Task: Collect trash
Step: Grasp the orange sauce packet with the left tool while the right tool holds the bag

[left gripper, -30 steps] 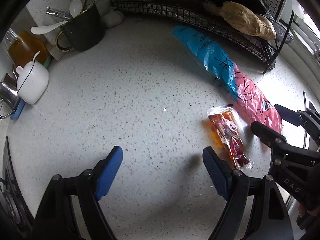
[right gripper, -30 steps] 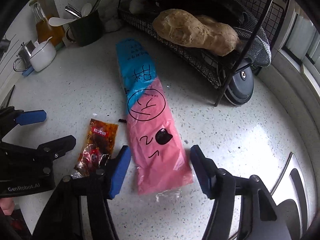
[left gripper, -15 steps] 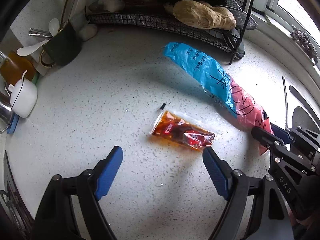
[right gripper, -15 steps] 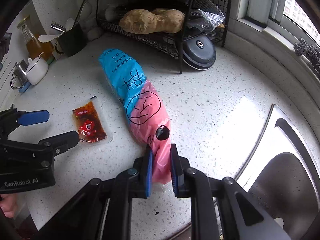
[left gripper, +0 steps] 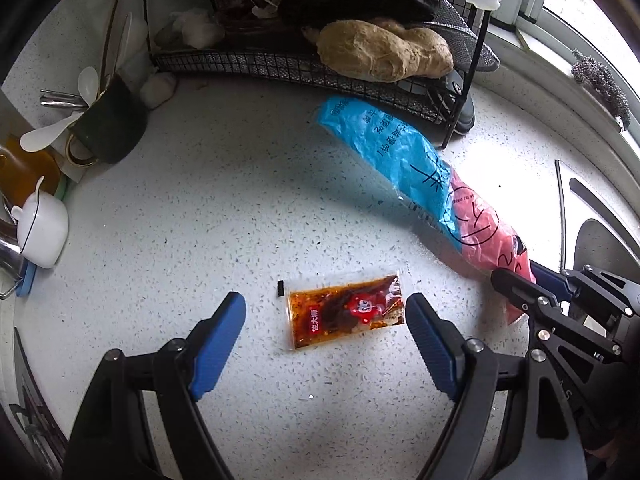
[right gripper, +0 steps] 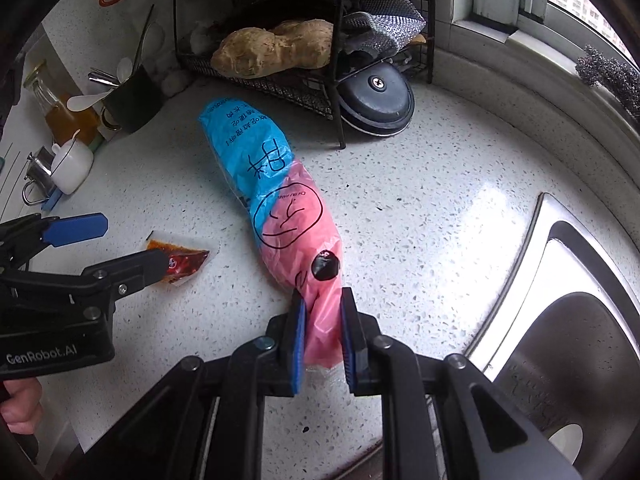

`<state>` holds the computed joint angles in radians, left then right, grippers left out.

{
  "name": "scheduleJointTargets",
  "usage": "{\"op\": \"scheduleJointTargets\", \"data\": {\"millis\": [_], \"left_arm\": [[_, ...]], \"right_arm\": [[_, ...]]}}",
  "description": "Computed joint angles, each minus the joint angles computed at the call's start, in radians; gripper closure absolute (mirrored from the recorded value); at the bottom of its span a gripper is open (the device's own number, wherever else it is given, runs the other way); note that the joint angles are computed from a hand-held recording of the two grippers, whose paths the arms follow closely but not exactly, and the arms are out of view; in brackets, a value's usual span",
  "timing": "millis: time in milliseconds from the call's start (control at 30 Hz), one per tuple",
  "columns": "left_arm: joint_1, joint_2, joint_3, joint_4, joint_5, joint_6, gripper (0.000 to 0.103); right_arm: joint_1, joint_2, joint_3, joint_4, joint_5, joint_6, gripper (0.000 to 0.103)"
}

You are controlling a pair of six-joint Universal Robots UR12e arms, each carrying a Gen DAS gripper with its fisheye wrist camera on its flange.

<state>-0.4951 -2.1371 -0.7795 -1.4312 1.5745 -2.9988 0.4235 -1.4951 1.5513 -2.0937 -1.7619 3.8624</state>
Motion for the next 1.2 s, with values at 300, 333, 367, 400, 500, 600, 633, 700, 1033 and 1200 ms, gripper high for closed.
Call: {"op": "scheduleJointTargets", "data": {"millis": [300, 333, 367, 400, 500, 600, 633, 700, 1033, 1200], "left_arm": [[0.01, -0.005, 0.004, -0.034, -0.041, 0.23, 0.022], [0.01, -0.01, 0.011, -0.041, -0.043, 0.256, 0.022], [0.01, -0.013, 0.013, -0.045, -0.049, 0.281, 0.022], [0.011, -0.017, 0.018, -0.052, -0.053, 0.3, 0.022], [0.012, -0.046, 0.055, -0.089, -0.057, 0.325, 0.022], [0.016, -0.073, 0.095, -0.119, -0.076, 0.336, 0.022], [0.017, -0.085, 0.112, -0.127, -0.081, 0.348, 0.022], [0.018, -0.103, 0.141, -0.141, -0.094, 0.375, 0.022], [0.015, -0.148, 0.234, -0.211, -0.132, 0.357, 0.06], [0.009, -0.123, 0.19, -0.162, -0.111, 0.315, 0.089]], "right_arm": [[0.011, 0.019, -0.029, 0.008, -0.02, -0.004, 0.089], [0.011, 0.019, -0.029, 0.012, -0.018, -0.001, 0.089], [0.012, 0.026, -0.035, 0.016, -0.015, 0.003, 0.089], [0.011, 0.027, -0.036, 0.02, -0.012, 0.008, 0.089], [0.009, 0.031, -0.035, 0.024, -0.004, 0.022, 0.089], [0.006, 0.031, -0.037, 0.03, -0.004, 0.032, 0.089], [0.005, 0.031, -0.037, 0.03, -0.005, 0.036, 0.089], [0.005, 0.031, -0.037, 0.029, -0.009, 0.039, 0.089], [0.004, 0.038, -0.042, 0.022, -0.011, 0.047, 0.088], [0.006, 0.036, -0.041, 0.022, -0.013, 0.054, 0.088]]}}
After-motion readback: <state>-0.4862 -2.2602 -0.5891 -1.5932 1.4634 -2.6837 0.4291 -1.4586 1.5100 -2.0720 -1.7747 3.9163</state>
